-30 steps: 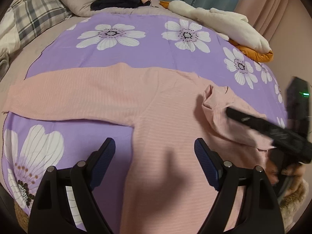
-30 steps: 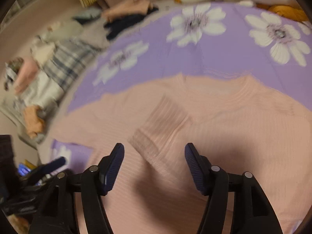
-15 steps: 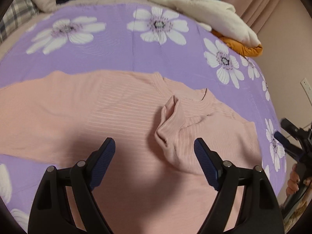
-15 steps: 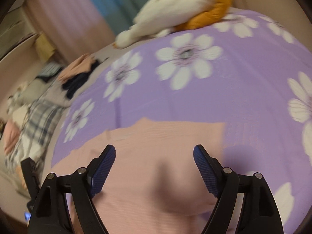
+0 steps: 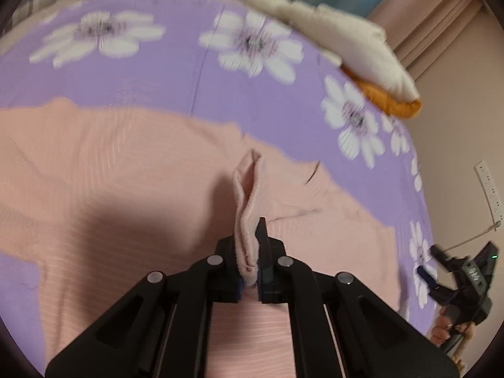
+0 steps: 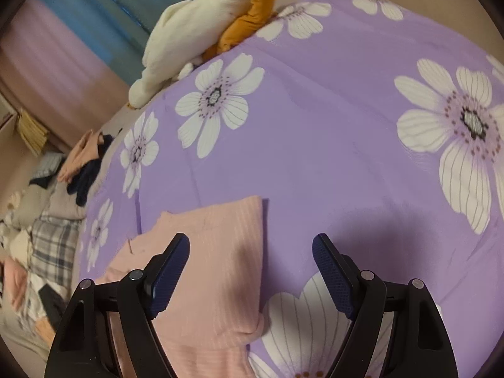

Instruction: Fold small clothes

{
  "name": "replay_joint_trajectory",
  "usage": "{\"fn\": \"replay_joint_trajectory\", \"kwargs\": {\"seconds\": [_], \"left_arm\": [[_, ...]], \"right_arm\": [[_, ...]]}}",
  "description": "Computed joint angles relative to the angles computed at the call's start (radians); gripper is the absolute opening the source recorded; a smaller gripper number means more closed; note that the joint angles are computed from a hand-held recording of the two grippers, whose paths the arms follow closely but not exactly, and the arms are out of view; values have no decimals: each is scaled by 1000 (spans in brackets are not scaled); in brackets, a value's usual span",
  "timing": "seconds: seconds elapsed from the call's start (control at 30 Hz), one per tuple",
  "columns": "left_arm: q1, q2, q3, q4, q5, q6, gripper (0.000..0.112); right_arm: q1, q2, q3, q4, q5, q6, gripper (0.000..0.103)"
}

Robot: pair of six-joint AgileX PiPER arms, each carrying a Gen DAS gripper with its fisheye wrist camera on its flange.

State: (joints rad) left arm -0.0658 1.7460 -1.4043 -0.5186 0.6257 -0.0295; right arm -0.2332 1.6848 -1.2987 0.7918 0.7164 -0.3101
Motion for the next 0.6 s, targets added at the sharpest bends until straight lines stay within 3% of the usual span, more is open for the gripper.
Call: {"fn": "replay_joint_trajectory", "kwargs": {"seconds": [0.23,0.5,0.6], "left_arm": [[46,-111,-26,114,-3,-47,5],[157,-143,21,69,-5,-5,5],[182,-140,54,57,-8,5,5]], "right_arm": [[12,25,-11,38,21,-35,82],[57,52,-17,56,33,-71,81],[80,71,-30,46,44,-69,75]]}}
